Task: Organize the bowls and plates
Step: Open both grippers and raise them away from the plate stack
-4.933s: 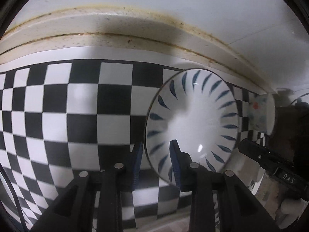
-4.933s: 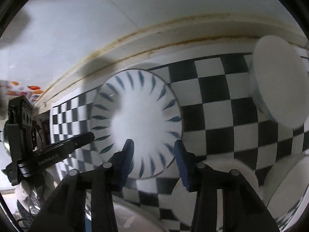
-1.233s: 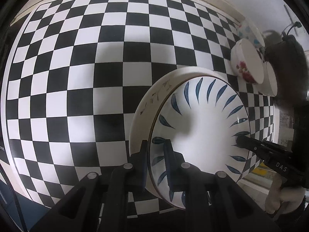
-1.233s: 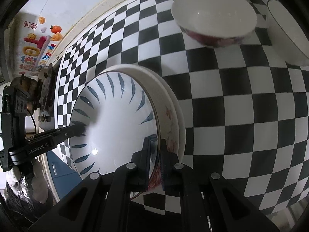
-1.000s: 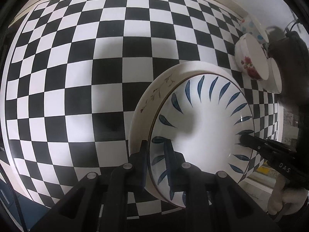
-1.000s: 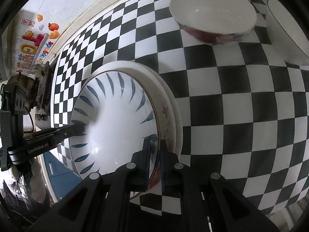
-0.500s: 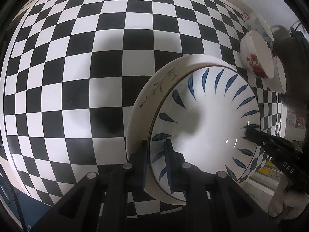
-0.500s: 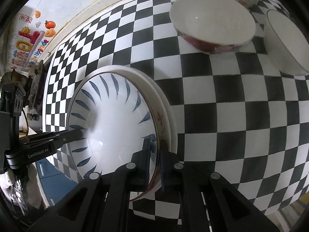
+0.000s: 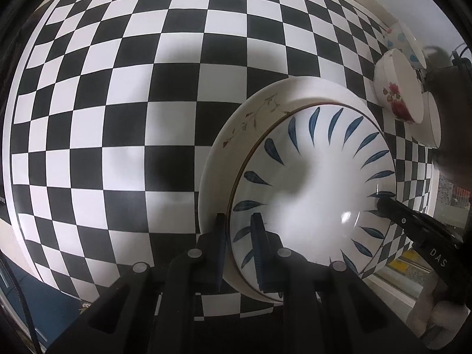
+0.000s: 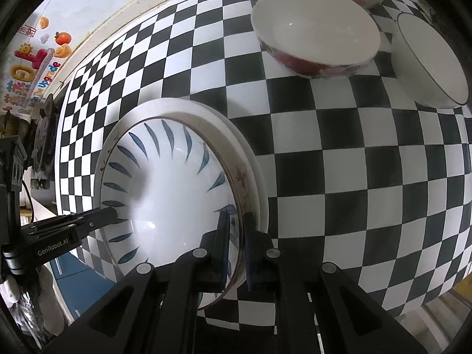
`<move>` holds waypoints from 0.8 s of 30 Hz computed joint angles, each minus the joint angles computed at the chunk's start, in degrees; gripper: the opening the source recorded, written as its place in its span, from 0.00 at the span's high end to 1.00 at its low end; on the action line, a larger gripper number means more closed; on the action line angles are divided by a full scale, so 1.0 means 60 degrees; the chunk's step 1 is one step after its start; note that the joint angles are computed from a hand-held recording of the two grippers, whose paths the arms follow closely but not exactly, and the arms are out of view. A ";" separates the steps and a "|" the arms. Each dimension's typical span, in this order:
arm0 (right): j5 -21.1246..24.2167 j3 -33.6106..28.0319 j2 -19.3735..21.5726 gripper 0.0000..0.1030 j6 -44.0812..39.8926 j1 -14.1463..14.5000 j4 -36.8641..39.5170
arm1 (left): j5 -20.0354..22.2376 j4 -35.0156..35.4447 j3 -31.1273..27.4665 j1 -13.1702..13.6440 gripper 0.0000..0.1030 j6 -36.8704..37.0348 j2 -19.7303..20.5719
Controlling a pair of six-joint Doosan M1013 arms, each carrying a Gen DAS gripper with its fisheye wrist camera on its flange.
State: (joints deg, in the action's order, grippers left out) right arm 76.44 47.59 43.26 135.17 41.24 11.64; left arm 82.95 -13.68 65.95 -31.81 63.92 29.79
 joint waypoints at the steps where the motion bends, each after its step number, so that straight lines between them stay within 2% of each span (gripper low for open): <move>1: 0.0027 -0.0005 -0.0007 0.90 -0.0011 0.0004 -0.0012 | -0.0015 0.0081 0.0009 -0.0018 0.86 -0.0003 -0.0021; 9: 0.0344 -0.0368 0.0032 0.90 0.0032 0.0108 -0.0393 | -0.0064 0.0854 -0.0011 -0.0258 0.86 -0.0038 -0.0223; 15: 0.0873 -0.1038 0.0118 0.90 0.0108 0.0355 -0.1046 | 0.0014 0.1750 -0.0157 -0.0614 0.86 -0.0213 -0.0448; 24: 0.1258 -0.1551 -0.0210 0.90 0.0468 0.0771 -0.1660 | -0.0002 0.1900 -0.0418 -0.0761 0.86 -0.0199 -0.0976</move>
